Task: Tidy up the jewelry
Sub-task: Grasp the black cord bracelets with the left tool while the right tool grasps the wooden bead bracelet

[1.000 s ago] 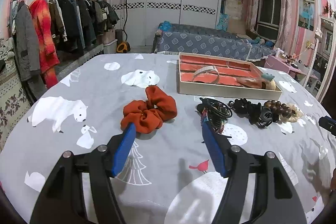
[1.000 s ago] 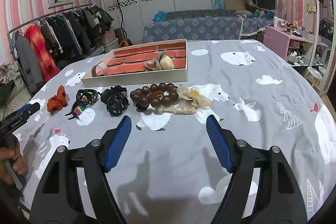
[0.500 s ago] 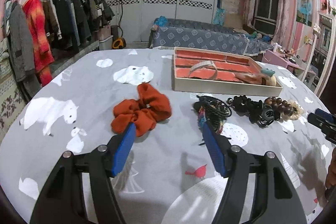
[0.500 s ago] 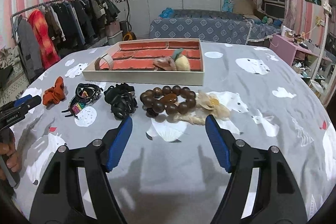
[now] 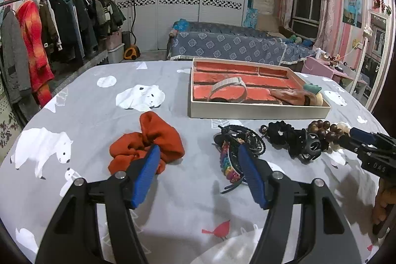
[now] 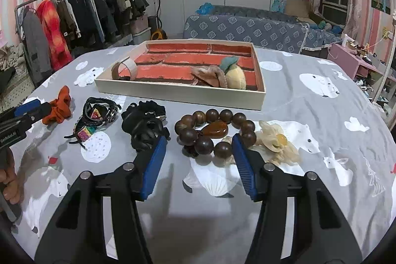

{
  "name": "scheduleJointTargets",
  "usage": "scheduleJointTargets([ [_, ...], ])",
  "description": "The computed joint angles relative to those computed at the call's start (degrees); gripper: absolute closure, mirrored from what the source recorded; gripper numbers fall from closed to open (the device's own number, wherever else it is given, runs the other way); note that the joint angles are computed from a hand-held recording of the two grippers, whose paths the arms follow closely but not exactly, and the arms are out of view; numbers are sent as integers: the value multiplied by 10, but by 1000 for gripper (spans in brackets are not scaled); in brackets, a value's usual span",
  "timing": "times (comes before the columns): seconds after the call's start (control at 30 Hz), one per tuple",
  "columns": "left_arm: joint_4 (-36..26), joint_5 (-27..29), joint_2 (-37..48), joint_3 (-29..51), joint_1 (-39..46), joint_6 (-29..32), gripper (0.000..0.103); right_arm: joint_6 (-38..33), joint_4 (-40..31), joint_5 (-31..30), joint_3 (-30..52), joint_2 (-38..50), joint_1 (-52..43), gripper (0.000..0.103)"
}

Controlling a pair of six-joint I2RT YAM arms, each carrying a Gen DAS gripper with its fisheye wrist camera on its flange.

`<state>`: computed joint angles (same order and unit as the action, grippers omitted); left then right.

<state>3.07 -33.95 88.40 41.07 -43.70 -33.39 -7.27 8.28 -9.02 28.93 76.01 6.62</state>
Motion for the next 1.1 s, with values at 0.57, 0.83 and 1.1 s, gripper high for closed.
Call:
scheduleJointTargets([
  [0.57,3,82,84,82,38,38,38,-23,-21,48,98,133,36,66],
  [0.83,-17,125,148,143,58,32,38,-29,-44,39,138,173,35,74],
  [1.1,-31,154,187,184,88,38,65,-24,-50,2,142,172,19,83],
])
